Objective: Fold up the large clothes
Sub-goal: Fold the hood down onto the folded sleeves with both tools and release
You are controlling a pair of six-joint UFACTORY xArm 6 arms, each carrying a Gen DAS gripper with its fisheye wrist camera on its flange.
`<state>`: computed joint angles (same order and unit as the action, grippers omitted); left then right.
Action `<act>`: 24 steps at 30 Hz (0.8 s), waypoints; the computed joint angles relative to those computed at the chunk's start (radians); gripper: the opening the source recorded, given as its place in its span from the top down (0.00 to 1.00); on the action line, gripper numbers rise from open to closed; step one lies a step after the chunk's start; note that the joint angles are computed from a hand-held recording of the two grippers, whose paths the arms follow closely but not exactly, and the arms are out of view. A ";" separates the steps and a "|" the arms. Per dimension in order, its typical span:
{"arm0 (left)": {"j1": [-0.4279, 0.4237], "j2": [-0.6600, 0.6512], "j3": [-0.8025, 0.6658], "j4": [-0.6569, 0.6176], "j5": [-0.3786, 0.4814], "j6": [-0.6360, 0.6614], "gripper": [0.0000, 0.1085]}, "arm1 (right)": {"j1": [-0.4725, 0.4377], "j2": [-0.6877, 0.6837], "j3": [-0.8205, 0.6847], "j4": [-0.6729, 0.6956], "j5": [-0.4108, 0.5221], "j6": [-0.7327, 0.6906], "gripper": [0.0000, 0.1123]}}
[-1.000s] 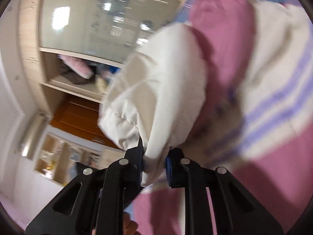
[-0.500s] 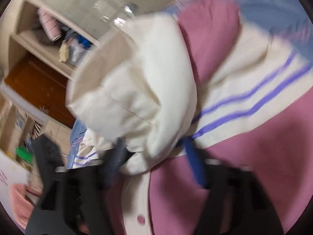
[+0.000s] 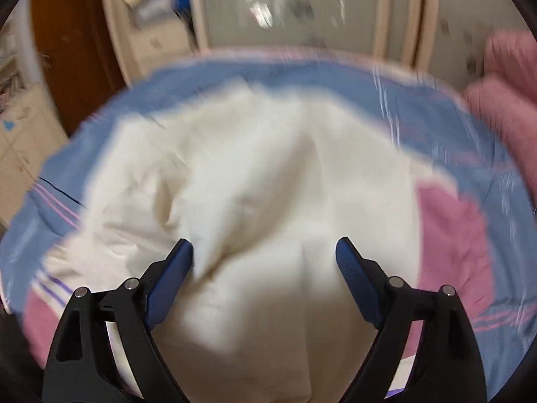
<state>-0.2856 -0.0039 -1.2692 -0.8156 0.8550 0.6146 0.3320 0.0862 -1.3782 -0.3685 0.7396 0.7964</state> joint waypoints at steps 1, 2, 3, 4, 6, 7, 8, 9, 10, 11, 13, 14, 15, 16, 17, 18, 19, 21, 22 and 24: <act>0.023 -0.013 -0.004 -0.047 0.031 0.042 0.34 | -0.015 -0.019 0.059 0.011 -0.060 -0.002 0.22; 0.039 -0.027 -0.003 -0.087 0.042 0.087 0.33 | -0.025 -0.039 0.115 -0.005 -0.121 0.013 0.22; 0.055 -0.058 0.009 -0.143 0.021 0.159 0.28 | -0.035 -0.057 0.167 -0.024 -0.182 0.031 0.22; 0.061 -0.084 0.024 -0.190 -0.030 0.209 0.21 | -0.038 -0.066 0.195 -0.063 -0.220 0.062 0.22; 0.059 -0.100 0.024 -0.262 -0.139 0.257 0.14 | -0.030 -0.072 0.220 -0.179 -0.253 0.161 0.22; 0.047 -0.082 0.000 -0.255 -0.189 0.240 0.13 | -0.027 -0.081 0.238 -0.238 -0.266 0.216 0.21; 0.036 -0.060 -0.029 -0.206 -0.212 0.196 0.13 | -0.024 -0.097 0.263 -0.304 -0.282 0.279 0.21; 0.020 -0.012 -0.087 -0.116 -0.213 0.119 0.13 | -0.022 -0.101 0.259 -0.329 -0.284 0.301 0.20; 0.010 0.027 -0.134 -0.066 -0.207 0.077 0.13 | -0.024 -0.112 0.272 -0.365 -0.301 0.335 0.19; -0.015 0.082 -0.194 0.010 -0.225 0.020 0.13 | -0.028 -0.131 0.296 -0.400 -0.323 0.374 0.18; -0.049 0.165 -0.283 0.151 -0.247 -0.078 0.14 | -0.032 -0.156 0.323 -0.441 -0.353 0.421 0.16; -0.062 0.230 -0.353 0.226 -0.232 -0.141 0.14 | -0.033 -0.185 0.351 -0.458 -0.361 0.436 0.16; -0.073 0.275 -0.392 0.286 -0.223 -0.195 0.15 | -0.029 -0.202 0.364 -0.461 -0.360 0.442 0.15; -0.072 0.316 -0.432 0.342 -0.197 -0.239 0.15 | -0.023 -0.240 0.400 -0.472 -0.368 0.460 0.15; -0.078 0.367 -0.483 0.424 -0.160 -0.303 0.15 | -0.015 -0.270 0.427 -0.484 -0.373 0.477 0.15; -0.084 0.404 -0.498 0.484 -0.156 -0.328 0.14 | -0.005 -0.307 0.459 -0.503 -0.375 0.501 0.14; -0.084 0.400 -0.471 0.503 -0.172 -0.313 0.14 | 0.007 -0.352 0.498 -0.532 -0.377 0.536 0.14; -0.098 0.394 -0.412 0.567 -0.244 -0.303 0.13 | 0.033 -0.431 0.568 -0.584 -0.378 0.607 0.13; -0.102 0.389 -0.391 0.584 -0.270 -0.310 0.13 | 0.051 -0.486 0.618 -0.604 -0.370 0.649 0.13; -0.107 0.381 -0.368 0.616 -0.303 -0.328 0.13 | 0.081 -0.578 0.704 -0.668 -0.369 0.763 0.13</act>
<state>-0.3925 0.3767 -1.6368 -0.1991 0.5523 0.2864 0.4127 -0.4916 -0.6741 -1.0364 0.3704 1.5590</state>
